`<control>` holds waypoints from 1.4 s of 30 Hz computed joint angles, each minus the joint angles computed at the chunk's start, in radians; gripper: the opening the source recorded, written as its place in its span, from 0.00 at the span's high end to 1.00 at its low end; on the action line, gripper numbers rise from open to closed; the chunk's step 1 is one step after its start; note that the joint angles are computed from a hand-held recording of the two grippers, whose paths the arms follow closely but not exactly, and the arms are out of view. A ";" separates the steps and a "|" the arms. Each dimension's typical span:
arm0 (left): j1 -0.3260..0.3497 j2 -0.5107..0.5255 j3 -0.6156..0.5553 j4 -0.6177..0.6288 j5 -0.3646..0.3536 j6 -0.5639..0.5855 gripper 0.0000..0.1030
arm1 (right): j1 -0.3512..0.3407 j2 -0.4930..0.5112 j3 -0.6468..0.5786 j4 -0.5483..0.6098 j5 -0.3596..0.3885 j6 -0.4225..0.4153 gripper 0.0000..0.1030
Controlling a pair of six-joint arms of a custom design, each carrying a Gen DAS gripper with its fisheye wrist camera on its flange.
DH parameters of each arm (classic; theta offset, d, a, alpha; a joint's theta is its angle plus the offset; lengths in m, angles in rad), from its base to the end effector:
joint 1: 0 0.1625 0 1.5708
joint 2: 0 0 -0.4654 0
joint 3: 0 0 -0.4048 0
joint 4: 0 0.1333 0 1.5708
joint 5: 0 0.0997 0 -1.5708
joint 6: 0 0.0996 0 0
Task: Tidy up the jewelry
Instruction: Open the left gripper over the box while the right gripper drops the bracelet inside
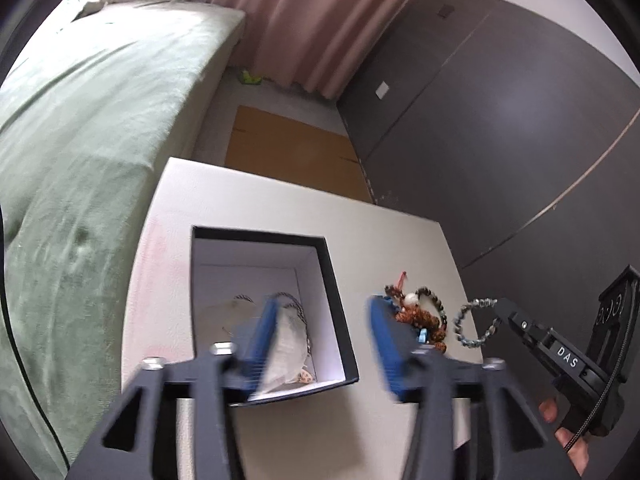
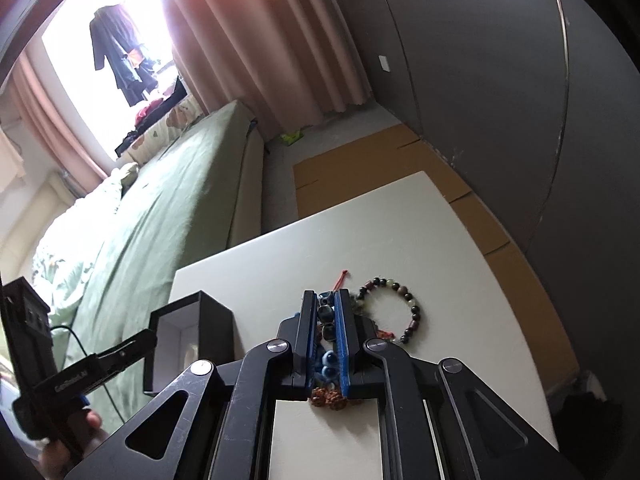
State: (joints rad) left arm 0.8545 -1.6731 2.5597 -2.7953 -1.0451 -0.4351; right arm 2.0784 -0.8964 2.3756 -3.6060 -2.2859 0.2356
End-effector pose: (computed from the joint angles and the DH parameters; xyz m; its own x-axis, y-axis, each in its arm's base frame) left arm -0.0791 -0.3700 0.2635 -0.9518 0.1013 -0.2896 0.2407 0.8318 -0.5002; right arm 0.2791 -0.3620 0.1117 -0.9015 0.1105 0.4183 -0.2082 0.7368 -0.6432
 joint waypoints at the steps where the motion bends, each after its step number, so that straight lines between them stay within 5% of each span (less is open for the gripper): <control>1: -0.003 -0.007 0.003 -0.007 0.004 0.000 0.43 | -0.002 -0.004 0.002 0.001 0.010 0.000 0.90; 16: 0.035 -0.130 -0.003 -0.019 0.045 -0.022 0.42 | 0.064 0.085 -0.132 0.098 0.249 -0.017 0.90; 29: 0.083 -0.162 -0.017 -0.039 0.024 -0.043 0.42 | -0.009 0.187 -0.188 0.118 0.508 0.014 0.90; 34: 0.081 -0.161 -0.020 -0.020 0.023 -0.047 0.42 | -0.028 0.195 -0.193 0.210 0.365 0.061 0.88; 35: 0.078 -0.158 -0.020 -0.019 0.025 -0.046 0.42 | -0.037 0.185 -0.179 0.194 0.378 0.063 0.83; 38: 0.074 -0.143 -0.020 -0.028 0.025 -0.041 0.42 | -0.039 0.155 -0.147 0.141 0.359 0.060 0.47; 42: 0.063 -0.121 -0.017 -0.034 0.018 -0.040 0.42 | -0.035 0.095 -0.087 0.062 0.321 0.059 0.42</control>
